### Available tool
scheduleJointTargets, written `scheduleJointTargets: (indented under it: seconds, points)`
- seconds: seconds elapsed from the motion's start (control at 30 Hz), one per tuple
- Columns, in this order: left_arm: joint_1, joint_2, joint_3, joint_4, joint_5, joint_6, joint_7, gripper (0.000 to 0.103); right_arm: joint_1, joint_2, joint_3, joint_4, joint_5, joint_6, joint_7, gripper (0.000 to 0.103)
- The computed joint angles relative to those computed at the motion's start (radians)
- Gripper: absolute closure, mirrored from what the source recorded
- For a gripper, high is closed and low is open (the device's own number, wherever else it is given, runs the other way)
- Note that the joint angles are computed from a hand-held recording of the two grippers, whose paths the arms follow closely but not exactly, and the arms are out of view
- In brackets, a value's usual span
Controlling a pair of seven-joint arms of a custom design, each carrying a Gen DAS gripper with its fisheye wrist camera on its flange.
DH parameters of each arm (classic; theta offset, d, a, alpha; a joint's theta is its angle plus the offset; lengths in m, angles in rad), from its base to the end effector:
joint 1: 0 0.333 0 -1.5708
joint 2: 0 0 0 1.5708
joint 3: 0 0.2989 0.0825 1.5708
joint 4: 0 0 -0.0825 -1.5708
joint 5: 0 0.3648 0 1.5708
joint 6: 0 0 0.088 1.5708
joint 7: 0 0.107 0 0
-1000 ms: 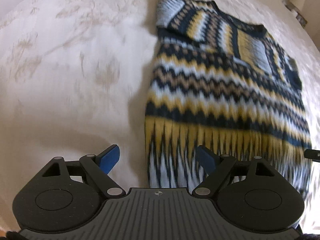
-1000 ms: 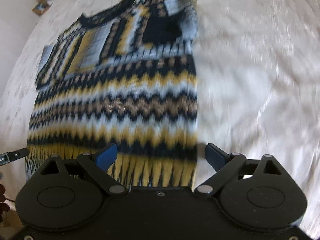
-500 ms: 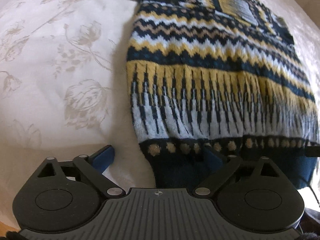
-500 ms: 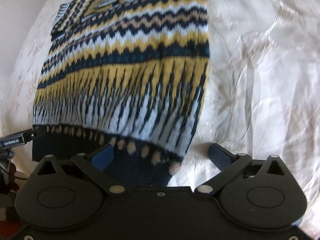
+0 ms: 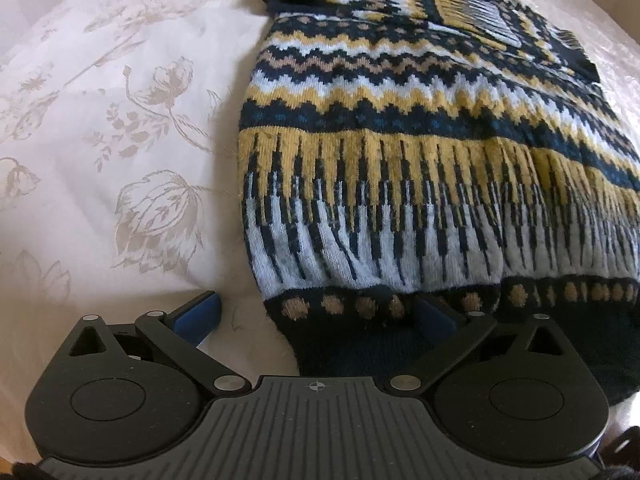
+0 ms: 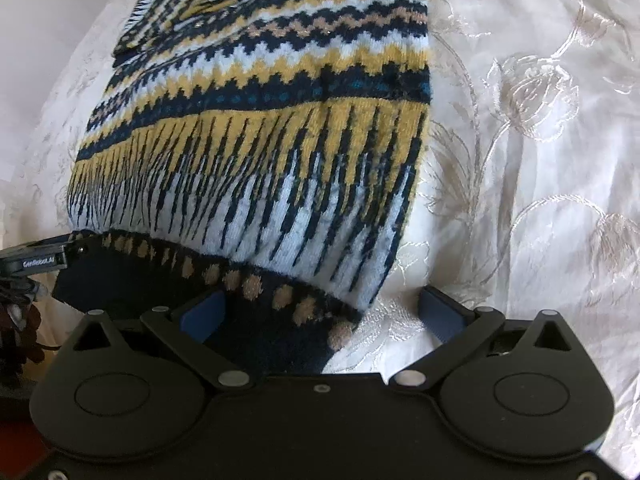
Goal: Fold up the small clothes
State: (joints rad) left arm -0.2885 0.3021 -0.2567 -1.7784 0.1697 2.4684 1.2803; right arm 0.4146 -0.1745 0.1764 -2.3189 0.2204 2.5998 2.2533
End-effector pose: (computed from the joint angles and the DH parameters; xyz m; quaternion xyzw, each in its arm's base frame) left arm 0.5608 -0.3237 0.4278 -0.5657 0.7999 -0.1747 0.0984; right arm 0.4219 0.2806 0.4539 -0.5966 0.7681 0.0275 0.2310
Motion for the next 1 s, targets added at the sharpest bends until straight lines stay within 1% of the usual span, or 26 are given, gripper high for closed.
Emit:
scheduleJointTargets:
  seconds: [0.07, 0.17, 0.37, 0.4, 0.43, 0.5, 0.53, 0.6, 0.63, 0.67, 0.7, 0.8, 0.83, 0.87, 0.93, 0.97, 1.0]
  points:
    - [0.000, -0.009, -0.001, -0.015, -0.002, 0.012, -0.006, 0.000, 0.002, -0.006, 0.001, -0.006, -0.002, 0.005, -0.004, 0.000]
    - [0.001, -0.010, -0.009, -0.020, -0.017, 0.011, 0.000, 0.000, 0.009, -0.020, -0.010, -0.017, 0.040, 0.013, -0.031, 0.000]
    - [0.041, -0.032, -0.029, -0.028, -0.117, -0.004, 0.098, 0.002, 0.022, -0.076, -0.018, -0.065, 0.139, 0.048, -0.073, 0.000]
    - [0.046, -0.040, -0.032, -0.038, -0.136, 0.001, 0.117, 0.006, 0.023, -0.082, -0.016, -0.068, 0.148, 0.053, -0.075, 0.002]
    - [0.048, -0.049, -0.033, -0.050, -0.149, 0.008, 0.130, 0.008, 0.024, -0.084, -0.013, -0.070, 0.152, 0.058, -0.077, 0.004]
    - [0.051, -0.065, -0.035, -0.067, -0.174, 0.015, 0.151, 0.011, 0.027, -0.094, -0.006, -0.078, 0.156, 0.068, -0.072, 0.012]
    - [0.055, -0.071, -0.037, -0.073, -0.196, 0.014, 0.167, 0.011, 0.028, -0.094, -0.003, -0.078, 0.161, 0.076, -0.068, 0.015]
    - [0.058, -0.088, -0.039, -0.088, -0.229, 0.016, 0.187, 0.021, 0.033, -0.102, -0.001, -0.086, 0.177, 0.092, -0.060, 0.022]
    - [0.058, -0.092, -0.039, -0.092, -0.242, 0.018, 0.193, 0.026, 0.033, -0.107, 0.001, -0.090, 0.179, 0.099, -0.054, 0.024]
    - [0.060, -0.097, -0.039, -0.096, -0.259, 0.021, 0.202, 0.034, 0.033, -0.113, 0.001, -0.096, 0.183, 0.105, -0.049, 0.027]
    - [0.062, -0.100, -0.041, -0.098, -0.280, 0.022, 0.214, 0.038, 0.033, -0.117, 0.003, -0.098, 0.184, 0.108, -0.041, 0.030]
    - [0.064, -0.099, -0.039, -0.090, -0.316, 0.009, 0.234, 0.053, 0.036, -0.120, 0.008, -0.103, 0.189, 0.127, -0.022, 0.035]
    - [0.064, -0.096, -0.039, -0.085, -0.327, 0.004, 0.238, 0.056, 0.042, -0.124, 0.003, -0.108, 0.202, 0.133, -0.026, 0.037]
    - [0.065, -0.093, -0.038, -0.079, -0.337, -0.003, 0.239, 0.062, 0.048, -0.123, 0.000, -0.108, 0.214, 0.137, -0.031, 0.041]
    - [0.070, -0.088, -0.040, -0.066, -0.367, -0.017, 0.253, 0.078, 0.057, -0.117, -0.007, -0.103, 0.235, 0.136, -0.041, 0.046]
    - [0.077, -0.087, -0.044, -0.062, -0.398, -0.022, 0.267, 0.088, 0.061, -0.112, -0.012, -0.097, 0.247, 0.127, -0.049, 0.056]
    - [0.086, -0.088, -0.050, -0.060, -0.441, -0.027, 0.285, 0.094, 0.065, -0.106, -0.017, -0.089, 0.259, 0.114, -0.057, 0.080]
